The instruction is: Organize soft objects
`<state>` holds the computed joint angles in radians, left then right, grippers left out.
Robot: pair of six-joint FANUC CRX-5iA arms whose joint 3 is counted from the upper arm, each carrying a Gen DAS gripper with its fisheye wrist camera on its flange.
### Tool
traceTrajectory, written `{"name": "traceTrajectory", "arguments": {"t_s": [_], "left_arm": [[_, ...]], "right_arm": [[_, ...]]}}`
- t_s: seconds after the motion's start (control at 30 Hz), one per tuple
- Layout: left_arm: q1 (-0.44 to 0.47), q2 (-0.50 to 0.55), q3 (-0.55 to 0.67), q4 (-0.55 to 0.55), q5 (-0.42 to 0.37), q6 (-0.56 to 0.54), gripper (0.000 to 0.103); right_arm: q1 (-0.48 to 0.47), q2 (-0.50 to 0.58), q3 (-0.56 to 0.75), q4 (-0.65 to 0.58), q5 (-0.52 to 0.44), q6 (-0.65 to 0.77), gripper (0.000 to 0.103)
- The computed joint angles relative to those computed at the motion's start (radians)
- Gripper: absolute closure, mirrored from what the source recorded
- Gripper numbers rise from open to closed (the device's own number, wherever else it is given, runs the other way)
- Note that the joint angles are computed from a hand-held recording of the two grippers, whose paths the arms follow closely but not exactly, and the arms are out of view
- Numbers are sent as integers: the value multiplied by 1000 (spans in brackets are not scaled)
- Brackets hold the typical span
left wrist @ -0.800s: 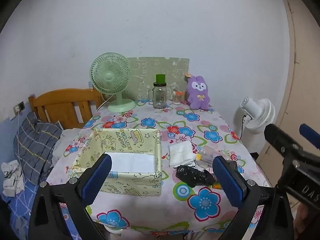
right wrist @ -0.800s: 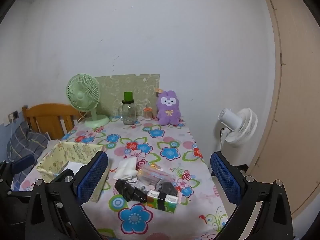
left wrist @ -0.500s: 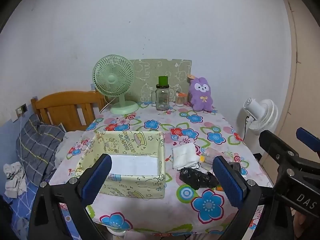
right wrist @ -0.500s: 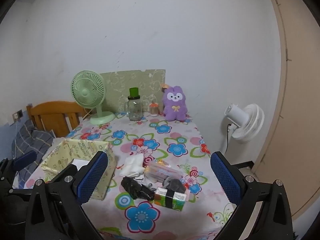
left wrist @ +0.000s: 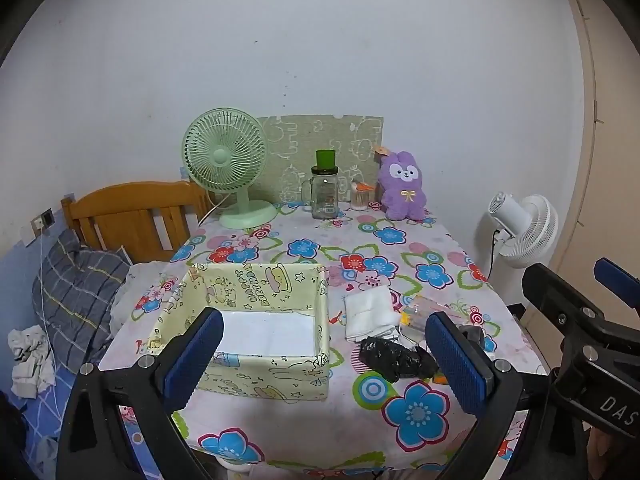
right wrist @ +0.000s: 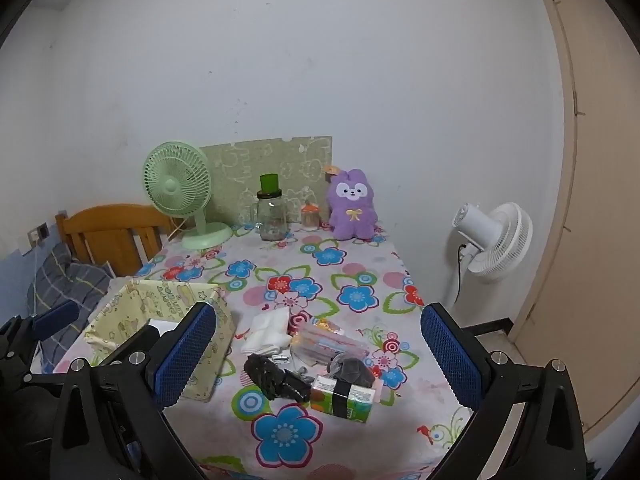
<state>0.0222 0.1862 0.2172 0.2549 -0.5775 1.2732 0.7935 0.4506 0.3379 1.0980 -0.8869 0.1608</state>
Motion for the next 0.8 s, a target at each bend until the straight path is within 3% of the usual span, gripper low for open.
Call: {"name": "traceTrajectory", "arguments": {"t_s": [0.8], "left_arm": [[7, -1, -4, 8, 6, -7, 1]], "right_arm": [[3, -14, -11, -10, 7, -3, 0]]}}
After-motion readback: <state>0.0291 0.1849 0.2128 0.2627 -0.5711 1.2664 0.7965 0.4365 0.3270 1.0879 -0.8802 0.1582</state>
